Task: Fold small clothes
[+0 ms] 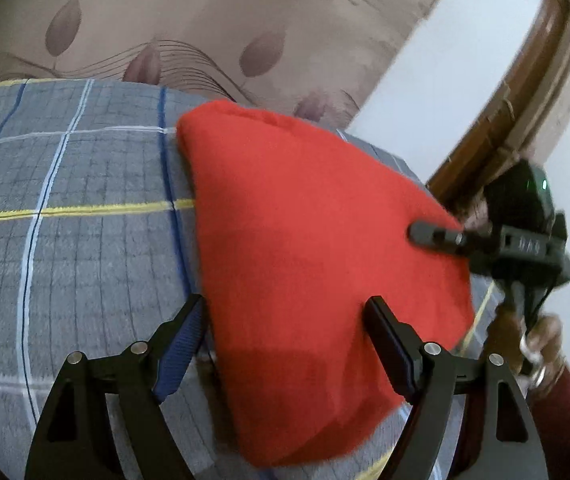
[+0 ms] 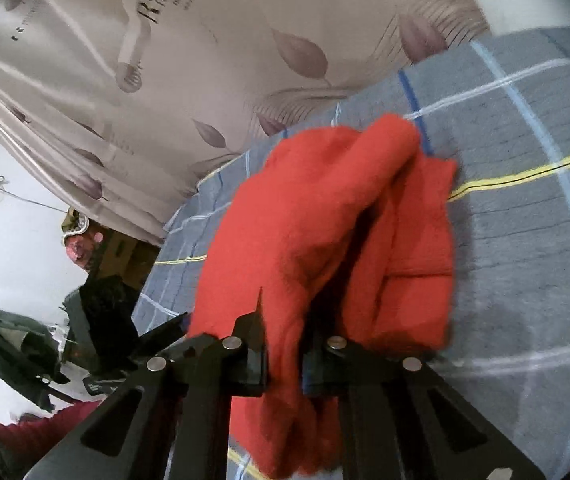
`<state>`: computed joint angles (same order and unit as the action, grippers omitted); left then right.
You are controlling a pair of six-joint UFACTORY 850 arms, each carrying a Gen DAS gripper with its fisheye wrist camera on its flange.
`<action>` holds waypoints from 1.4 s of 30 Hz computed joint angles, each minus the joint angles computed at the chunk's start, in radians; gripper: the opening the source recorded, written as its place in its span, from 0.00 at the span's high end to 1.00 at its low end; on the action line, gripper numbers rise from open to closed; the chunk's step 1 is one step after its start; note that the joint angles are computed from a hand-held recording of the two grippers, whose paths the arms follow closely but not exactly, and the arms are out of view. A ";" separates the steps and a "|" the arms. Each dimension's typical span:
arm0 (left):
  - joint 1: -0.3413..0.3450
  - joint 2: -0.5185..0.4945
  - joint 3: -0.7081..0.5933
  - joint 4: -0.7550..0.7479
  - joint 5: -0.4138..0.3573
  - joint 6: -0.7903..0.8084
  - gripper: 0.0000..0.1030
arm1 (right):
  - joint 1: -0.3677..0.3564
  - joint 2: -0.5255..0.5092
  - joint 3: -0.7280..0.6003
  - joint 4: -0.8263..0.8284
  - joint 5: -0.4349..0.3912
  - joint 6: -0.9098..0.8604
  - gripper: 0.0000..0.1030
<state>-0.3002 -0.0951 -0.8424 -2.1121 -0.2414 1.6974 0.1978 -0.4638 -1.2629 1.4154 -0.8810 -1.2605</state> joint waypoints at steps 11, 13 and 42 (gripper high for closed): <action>-0.081 0.093 0.033 -0.480 0.081 0.547 0.23 | -0.016 -0.043 0.009 -0.011 -0.070 0.026 0.85; -0.082 0.074 0.016 -0.489 0.041 0.593 0.23 | -0.020 -0.039 0.012 0.007 -0.082 0.012 0.82; -0.014 -0.035 -0.017 0.035 -0.162 0.006 0.19 | 0.234 -0.275 -0.652 -0.864 0.245 0.675 0.18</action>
<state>-0.3140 -0.1299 -0.8593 -2.0766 -0.4032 1.7036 0.4316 -0.7393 -1.9149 0.5511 -0.6365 -0.5856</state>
